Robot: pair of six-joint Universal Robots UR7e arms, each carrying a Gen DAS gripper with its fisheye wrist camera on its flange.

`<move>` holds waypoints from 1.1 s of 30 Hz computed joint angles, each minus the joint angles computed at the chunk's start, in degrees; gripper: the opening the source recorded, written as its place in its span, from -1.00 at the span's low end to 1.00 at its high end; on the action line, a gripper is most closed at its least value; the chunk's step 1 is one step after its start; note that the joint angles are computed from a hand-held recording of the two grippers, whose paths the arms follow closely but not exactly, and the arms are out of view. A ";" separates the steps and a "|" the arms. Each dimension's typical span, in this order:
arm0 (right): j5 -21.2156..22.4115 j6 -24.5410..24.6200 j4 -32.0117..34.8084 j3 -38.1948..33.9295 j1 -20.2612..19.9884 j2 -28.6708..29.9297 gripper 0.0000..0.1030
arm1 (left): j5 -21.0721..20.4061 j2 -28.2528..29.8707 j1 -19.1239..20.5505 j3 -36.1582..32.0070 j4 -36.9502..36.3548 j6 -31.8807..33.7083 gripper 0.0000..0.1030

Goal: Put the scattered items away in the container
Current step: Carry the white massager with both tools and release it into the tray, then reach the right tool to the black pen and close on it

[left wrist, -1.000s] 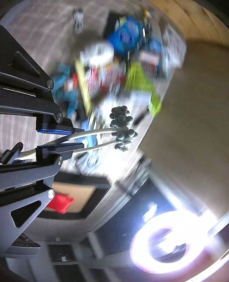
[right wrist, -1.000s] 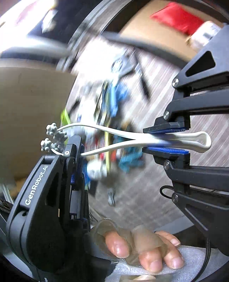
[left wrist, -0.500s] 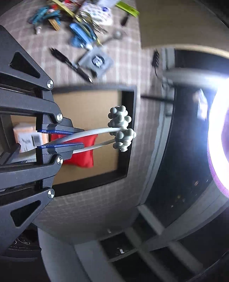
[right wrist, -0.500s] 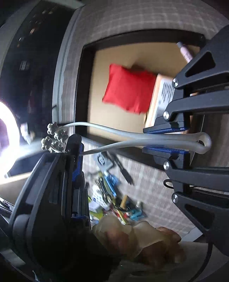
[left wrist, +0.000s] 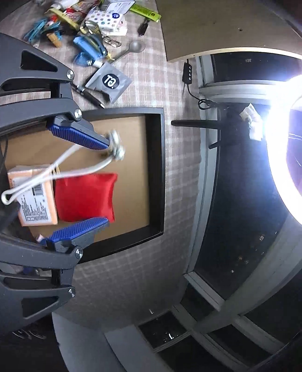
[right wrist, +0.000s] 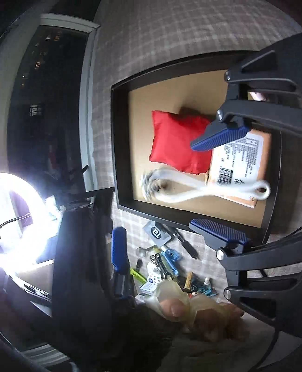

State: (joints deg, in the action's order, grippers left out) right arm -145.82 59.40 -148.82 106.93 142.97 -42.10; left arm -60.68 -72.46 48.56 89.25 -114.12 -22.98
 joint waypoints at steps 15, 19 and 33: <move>3.67 -9.79 -2.05 -6.22 -1.96 4.53 0.17 | 3.70 -8.31 4.43 3.35 1.94 -4.64 0.13; 5.62 -13.53 -3.54 -8.52 -2.72 6.46 0.17 | 6.18 -12.61 6.00 4.91 3.77 -6.79 0.13; 14.58 -24.31 -3.82 -17.09 -4.70 13.12 0.17 | 13.77 -28.49 12.81 9.63 13.27 -12.24 0.13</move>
